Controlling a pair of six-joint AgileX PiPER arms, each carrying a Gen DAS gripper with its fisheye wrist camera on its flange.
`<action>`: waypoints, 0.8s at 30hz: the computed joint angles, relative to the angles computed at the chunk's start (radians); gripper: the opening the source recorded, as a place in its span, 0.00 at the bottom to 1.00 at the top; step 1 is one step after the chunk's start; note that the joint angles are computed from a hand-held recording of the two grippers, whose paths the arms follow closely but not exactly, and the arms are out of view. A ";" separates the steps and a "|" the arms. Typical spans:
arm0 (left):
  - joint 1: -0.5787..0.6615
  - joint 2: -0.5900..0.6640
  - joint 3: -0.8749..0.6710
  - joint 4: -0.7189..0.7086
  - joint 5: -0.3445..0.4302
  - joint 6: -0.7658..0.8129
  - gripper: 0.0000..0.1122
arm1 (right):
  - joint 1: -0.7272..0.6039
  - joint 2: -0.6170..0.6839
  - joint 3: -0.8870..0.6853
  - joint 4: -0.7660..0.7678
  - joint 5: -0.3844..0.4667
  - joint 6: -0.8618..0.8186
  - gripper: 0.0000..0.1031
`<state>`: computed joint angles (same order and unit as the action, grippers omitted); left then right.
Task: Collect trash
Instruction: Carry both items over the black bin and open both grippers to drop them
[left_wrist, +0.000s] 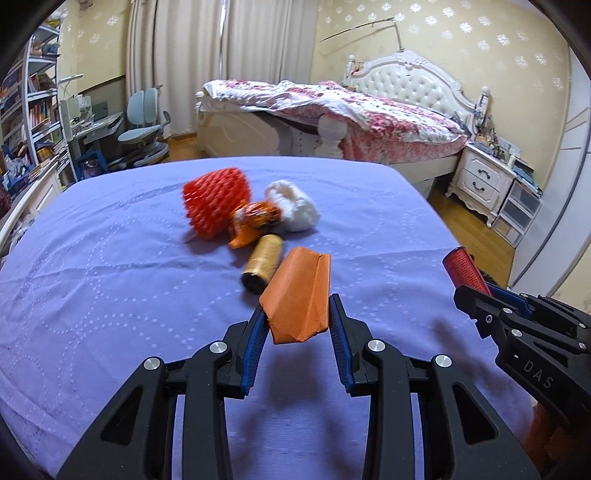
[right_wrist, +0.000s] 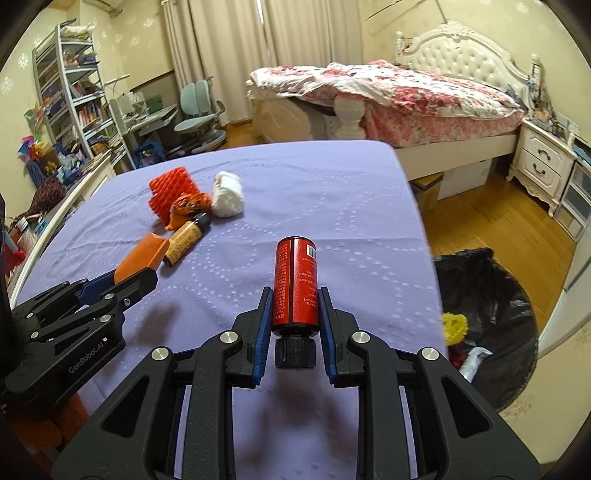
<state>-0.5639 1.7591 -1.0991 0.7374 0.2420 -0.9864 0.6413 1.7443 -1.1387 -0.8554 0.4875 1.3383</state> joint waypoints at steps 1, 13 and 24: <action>-0.017 0.004 -0.011 0.003 0.001 -0.003 0.31 | -0.004 -0.027 0.029 -0.034 0.009 0.041 0.23; -0.169 0.126 -0.206 -0.084 0.033 0.093 0.31 | -0.106 -0.216 0.243 -0.196 0.054 0.232 0.23; -0.251 0.280 -0.449 -0.225 0.105 0.266 0.31 | -0.243 -0.288 0.339 -0.248 0.024 0.264 0.23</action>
